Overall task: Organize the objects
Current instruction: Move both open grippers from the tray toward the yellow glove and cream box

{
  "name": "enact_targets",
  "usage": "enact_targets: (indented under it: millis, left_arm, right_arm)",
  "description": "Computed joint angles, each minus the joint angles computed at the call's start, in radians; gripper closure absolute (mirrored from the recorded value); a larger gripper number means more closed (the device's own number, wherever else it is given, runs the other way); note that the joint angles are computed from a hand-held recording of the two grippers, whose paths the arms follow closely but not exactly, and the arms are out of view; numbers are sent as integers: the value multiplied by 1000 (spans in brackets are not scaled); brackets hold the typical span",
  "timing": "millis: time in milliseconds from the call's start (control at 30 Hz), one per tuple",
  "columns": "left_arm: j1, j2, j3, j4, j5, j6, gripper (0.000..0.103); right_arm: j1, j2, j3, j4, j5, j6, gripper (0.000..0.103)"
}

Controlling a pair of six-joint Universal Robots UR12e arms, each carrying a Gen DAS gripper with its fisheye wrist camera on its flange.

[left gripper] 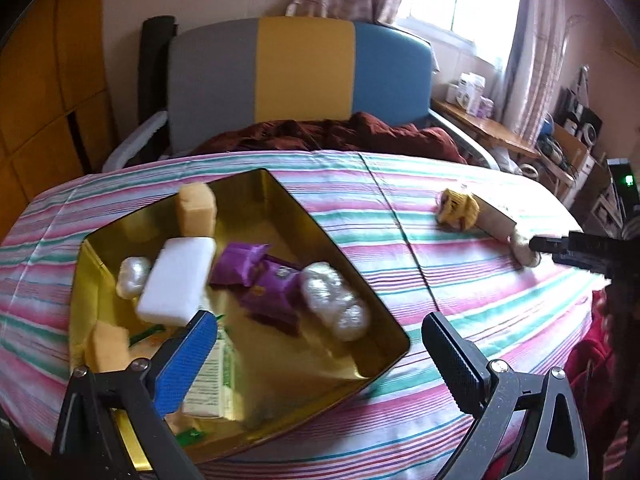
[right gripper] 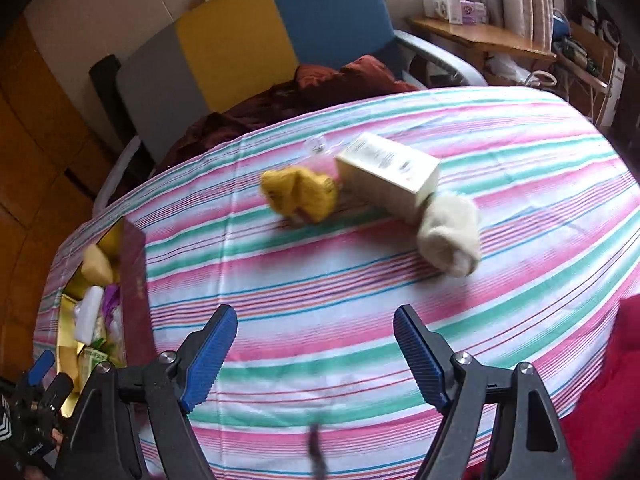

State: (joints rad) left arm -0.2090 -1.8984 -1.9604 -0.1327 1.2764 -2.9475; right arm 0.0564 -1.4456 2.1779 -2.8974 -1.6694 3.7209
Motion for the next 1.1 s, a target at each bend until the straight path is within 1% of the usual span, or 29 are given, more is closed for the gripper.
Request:
enact_targets:
  millis: [167, 300, 367, 500, 600, 700, 800, 867, 933, 1033, 1100]
  left_arm:
    - [-18, -8, 36, -101, -37, 58, 0]
    - [-34, -16, 60, -151, -71, 100, 0]
    - [-41, -21, 72, -164, -83, 107, 0]
    - [-59, -39, 109, -196, -95, 105, 0]
    - [-67, -60, 151, -238, -132, 97, 0]
    - [-70, -81, 183, -258, -163, 63, 0]
    - [-73, -110, 240, -349, -202, 30, 0]
    - [-81, -125, 265, -369, -197, 17, 0]
    - [-92, -139, 283, -351, -174, 12, 0]
    - [-109, -163, 319, -352, -138, 14, 0]
    - [-120, -181, 347, -358, -131, 10, 0]
  right_arm:
    - [-19, -1, -13, 31, -19, -42, 21]
    - [-39, 10, -28, 51, -34, -82, 21]
    - [-50, 18, -39, 62, -43, -106, 21]
    - [-72, 35, -61, 77, -62, -164, 21]
    - [-87, 58, -87, 85, -70, -252, 21]
    - [-100, 87, -116, 99, -74, -335, 21]
    - [-109, 119, -147, 129, -84, -413, 20]
    - [-113, 137, -166, 159, -100, -451, 20]
    - [-117, 151, -177, 164, -113, -473, 20]
    - [-133, 160, -177, 147, -82, -484, 20]
    - [-139, 166, -175, 129, -61, -484, 20]
